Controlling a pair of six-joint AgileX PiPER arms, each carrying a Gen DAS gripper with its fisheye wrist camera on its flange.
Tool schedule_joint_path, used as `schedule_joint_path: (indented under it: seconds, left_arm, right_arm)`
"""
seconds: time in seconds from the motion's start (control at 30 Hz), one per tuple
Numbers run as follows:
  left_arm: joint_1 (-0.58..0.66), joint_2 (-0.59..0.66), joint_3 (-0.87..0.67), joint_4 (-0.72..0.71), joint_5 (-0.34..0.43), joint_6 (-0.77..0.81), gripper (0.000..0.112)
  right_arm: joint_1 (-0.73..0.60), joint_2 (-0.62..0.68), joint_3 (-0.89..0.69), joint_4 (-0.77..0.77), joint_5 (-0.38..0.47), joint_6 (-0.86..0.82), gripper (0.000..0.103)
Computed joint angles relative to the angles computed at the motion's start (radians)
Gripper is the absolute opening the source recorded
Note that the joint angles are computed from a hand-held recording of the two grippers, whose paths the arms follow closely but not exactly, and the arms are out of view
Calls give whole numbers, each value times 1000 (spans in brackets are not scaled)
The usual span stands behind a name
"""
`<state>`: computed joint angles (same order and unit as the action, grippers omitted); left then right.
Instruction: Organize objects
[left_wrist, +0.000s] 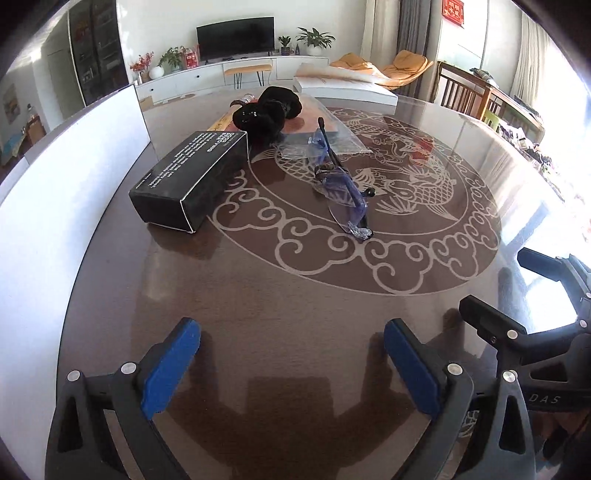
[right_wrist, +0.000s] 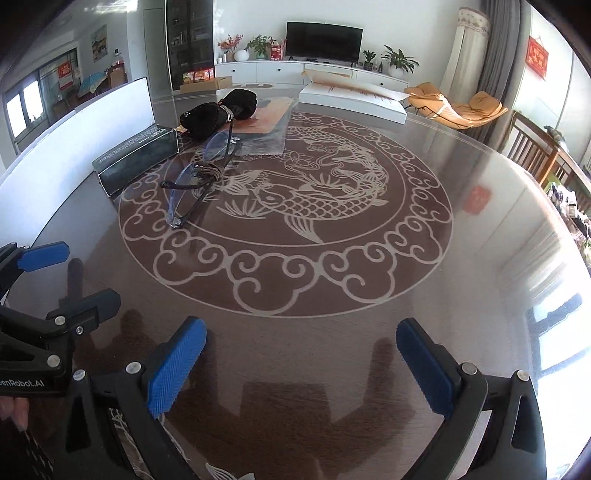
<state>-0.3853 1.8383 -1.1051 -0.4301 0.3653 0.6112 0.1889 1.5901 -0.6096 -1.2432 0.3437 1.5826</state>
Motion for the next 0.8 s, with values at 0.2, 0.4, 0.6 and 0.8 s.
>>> schedule_joint_path:
  seconds: [0.2,0.4,0.6,0.8]
  left_arm:
    - [4,52,-63,-2,-4,6,103]
    - [2,62,-77,13,-3,-18,103]
    - [2,61,-77,14,-3,-19,103]
    - [2,62,-78,15,-2,-20,103]
  right_arm:
    - [-46,16,-19,95,-62,-81,103]
    - [-27,25,-17,43,-45,-9,103]
    - [-26,26,-17,39,-45,-4,103]
    - [-27,26,-17,37,-46,-3,103]
